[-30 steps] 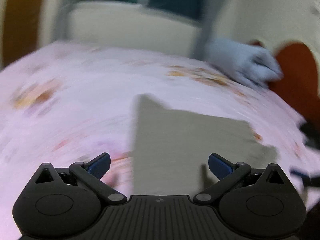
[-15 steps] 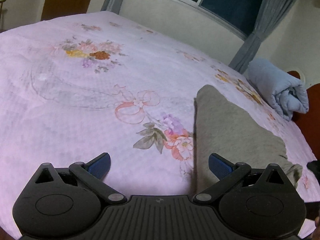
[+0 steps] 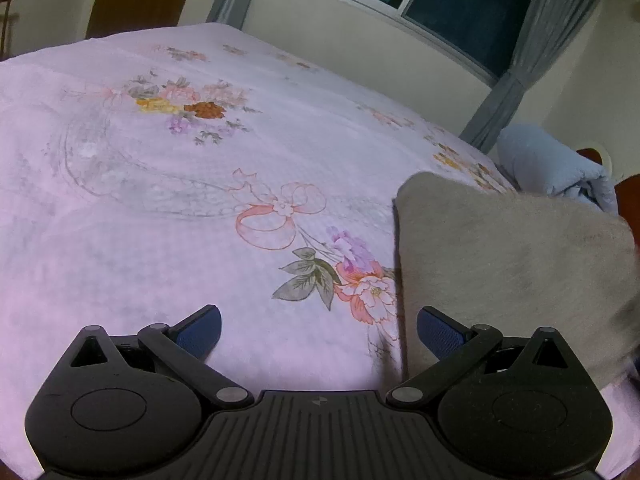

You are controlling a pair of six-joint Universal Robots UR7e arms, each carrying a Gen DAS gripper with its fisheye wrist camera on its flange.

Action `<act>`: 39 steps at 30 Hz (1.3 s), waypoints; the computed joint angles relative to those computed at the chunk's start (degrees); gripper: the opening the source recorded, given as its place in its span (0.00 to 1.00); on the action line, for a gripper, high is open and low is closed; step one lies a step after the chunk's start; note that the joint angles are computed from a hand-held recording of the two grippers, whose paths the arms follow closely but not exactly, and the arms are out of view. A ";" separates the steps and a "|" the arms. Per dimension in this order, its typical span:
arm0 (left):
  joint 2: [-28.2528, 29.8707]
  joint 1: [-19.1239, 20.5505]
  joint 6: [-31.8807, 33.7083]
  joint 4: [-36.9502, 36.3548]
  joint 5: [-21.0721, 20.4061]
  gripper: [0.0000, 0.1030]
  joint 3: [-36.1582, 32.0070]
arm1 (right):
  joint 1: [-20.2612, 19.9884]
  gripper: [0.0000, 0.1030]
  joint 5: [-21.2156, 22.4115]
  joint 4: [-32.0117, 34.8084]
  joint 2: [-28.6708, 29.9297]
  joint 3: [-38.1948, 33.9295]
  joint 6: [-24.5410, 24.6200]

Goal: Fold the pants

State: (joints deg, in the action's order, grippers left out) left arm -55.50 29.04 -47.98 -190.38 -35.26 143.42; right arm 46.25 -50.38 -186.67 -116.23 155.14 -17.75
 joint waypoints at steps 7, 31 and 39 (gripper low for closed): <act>0.33 0.09 0.24 0.94 -0.17 1.00 -0.58 | -9.76 0.30 3.94 8.23 -1.37 0.91 2.81; 1.46 0.33 1.95 -0.28 -2.06 1.00 -1.43 | -7.92 0.95 -1.89 12.41 -3.40 -1.41 2.93; 4.93 2.79 2.29 -13.12 -9.63 1.00 -1.99 | -7.00 0.62 -0.02 13.61 -3.17 -2.51 -2.94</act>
